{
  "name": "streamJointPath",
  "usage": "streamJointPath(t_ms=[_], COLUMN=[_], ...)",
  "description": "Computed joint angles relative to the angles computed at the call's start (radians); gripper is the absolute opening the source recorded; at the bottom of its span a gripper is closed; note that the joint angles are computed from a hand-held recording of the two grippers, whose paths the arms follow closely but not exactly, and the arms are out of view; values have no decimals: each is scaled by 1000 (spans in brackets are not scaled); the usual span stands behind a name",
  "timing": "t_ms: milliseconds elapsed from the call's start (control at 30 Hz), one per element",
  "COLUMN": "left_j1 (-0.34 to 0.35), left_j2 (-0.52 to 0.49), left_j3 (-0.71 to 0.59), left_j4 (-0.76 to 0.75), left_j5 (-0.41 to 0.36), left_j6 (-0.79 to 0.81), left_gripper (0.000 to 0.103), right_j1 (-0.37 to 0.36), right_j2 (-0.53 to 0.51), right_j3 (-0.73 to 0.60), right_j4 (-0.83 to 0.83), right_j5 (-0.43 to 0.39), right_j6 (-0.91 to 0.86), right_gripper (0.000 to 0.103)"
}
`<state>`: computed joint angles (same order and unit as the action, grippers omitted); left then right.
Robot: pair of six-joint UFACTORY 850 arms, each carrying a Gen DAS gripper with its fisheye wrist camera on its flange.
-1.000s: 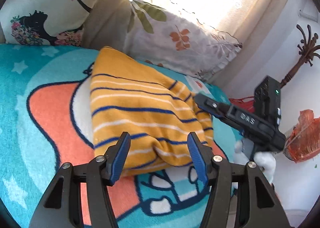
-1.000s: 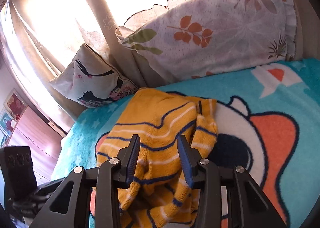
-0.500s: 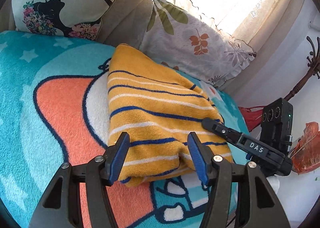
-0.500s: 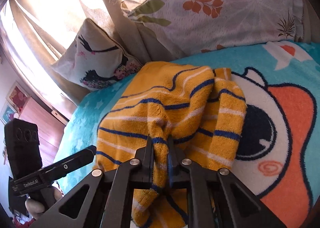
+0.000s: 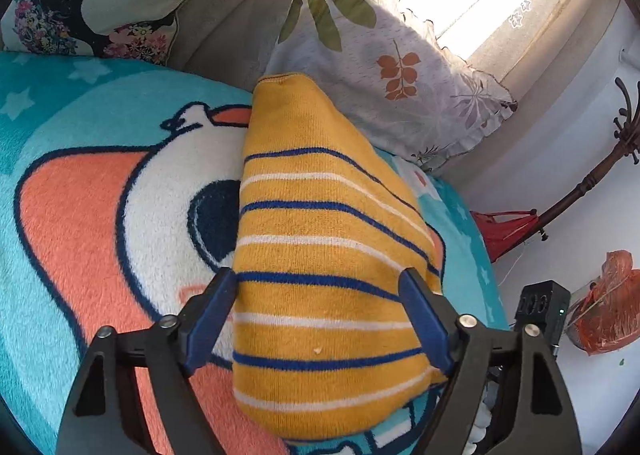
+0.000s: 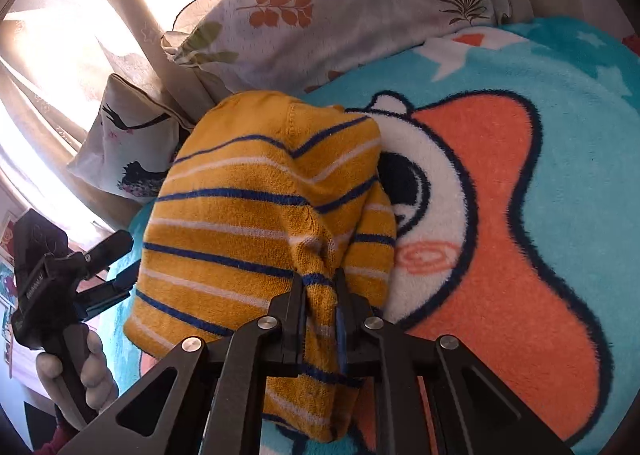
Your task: Fold small clothes
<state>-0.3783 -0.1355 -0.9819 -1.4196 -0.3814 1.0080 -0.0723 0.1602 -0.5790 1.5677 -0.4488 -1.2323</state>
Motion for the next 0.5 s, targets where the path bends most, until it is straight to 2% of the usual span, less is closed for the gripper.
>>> streamJointPath(t_ms=[33, 67, 133, 167, 200, 333, 400, 500], left_j1=[-7, -13, -26, -27, -23, -12, -12, -5], left_j2=[-17, -35, -64, -68, -68, -47, -35, -27], left_j3=[-15, -30, -50, -47, -39, -7, 5, 17], left_j4=[54, 122, 237, 231, 184, 50, 17, -4], left_j5=[13, 18, 15, 10, 1, -3, 8, 9], left_j6=[-47, -103, -192, -189, -150, -14, 29, 40], left_gripper=[84, 84, 82, 75, 72, 52, 47, 44], right_j1=[18, 33, 52, 50, 41, 10, 10, -7], right_j2=[3, 8, 20, 27, 34, 35, -14, -145], right_j3=[1, 1, -2, -4, -4, -25, -71, -173], right_j4=[16, 12, -33, -50, -48, 9, 22, -15], right_j5=[44, 88, 155, 157, 145, 115, 106, 23], right_j6=[-17, -16, 24, 37, 35, 23, 18, 101], right_gripper=[21, 34, 47, 48, 49, 61, 62, 64])
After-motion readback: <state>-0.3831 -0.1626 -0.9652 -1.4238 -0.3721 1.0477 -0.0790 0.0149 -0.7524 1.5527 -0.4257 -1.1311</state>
